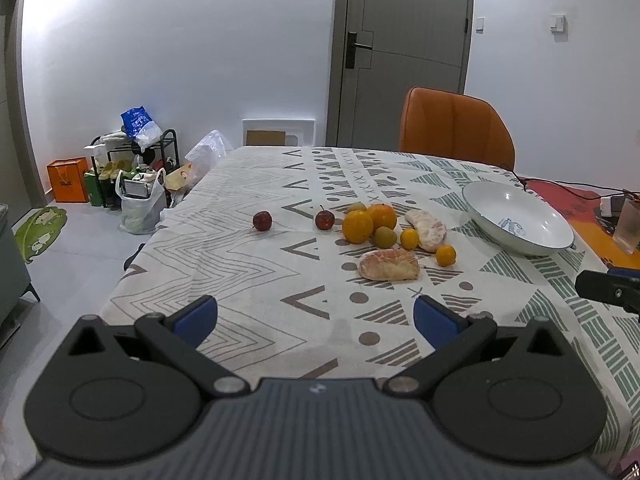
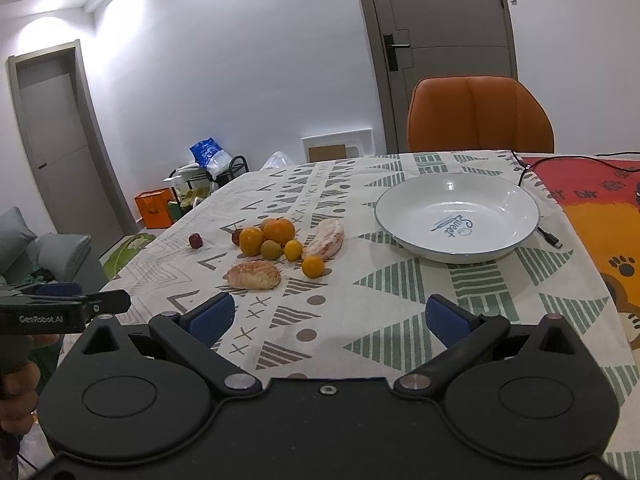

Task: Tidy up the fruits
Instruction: 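Move both tools toward the fruit pile on the table, then grasp the bread roll with the left tool while the right tool grasps a small orange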

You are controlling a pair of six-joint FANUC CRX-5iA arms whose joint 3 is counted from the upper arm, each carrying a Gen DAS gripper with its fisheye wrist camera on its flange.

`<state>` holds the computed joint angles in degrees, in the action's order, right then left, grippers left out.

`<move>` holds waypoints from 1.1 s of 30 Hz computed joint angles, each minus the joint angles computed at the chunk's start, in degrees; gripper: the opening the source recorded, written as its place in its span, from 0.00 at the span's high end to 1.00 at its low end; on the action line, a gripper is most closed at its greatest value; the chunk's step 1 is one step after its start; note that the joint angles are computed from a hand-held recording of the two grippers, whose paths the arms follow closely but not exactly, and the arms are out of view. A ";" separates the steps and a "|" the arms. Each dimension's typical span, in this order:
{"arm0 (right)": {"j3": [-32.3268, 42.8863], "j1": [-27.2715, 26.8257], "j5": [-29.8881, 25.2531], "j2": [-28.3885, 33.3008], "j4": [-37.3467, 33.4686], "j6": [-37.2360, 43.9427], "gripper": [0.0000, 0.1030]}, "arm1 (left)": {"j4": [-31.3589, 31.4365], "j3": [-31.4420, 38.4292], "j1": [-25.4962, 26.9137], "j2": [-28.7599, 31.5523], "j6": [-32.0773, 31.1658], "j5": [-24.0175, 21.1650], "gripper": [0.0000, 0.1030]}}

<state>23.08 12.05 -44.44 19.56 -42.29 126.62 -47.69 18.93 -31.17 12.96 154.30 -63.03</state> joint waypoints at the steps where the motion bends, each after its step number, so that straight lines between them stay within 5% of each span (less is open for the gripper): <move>1: 0.03 -0.04 -0.07 0.02 -0.13 0.15 0.00 | 0.05 -0.01 0.03 -0.01 -0.03 0.08 0.00; 17: 1.01 0.11 -0.35 0.94 -0.28 0.70 0.00 | -1.16 -0.83 0.61 -0.05 2.21 1.19 0.00; 33: 4.11 0.56 0.39 4.79 0.19 0.83 0.00 | 0.78 -0.96 3.39 2.02 1.47 7.07 0.02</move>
<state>27.19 12.60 -44.04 24.35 -42.11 127.46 -46.90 17.97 -27.78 14.99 155.77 -55.97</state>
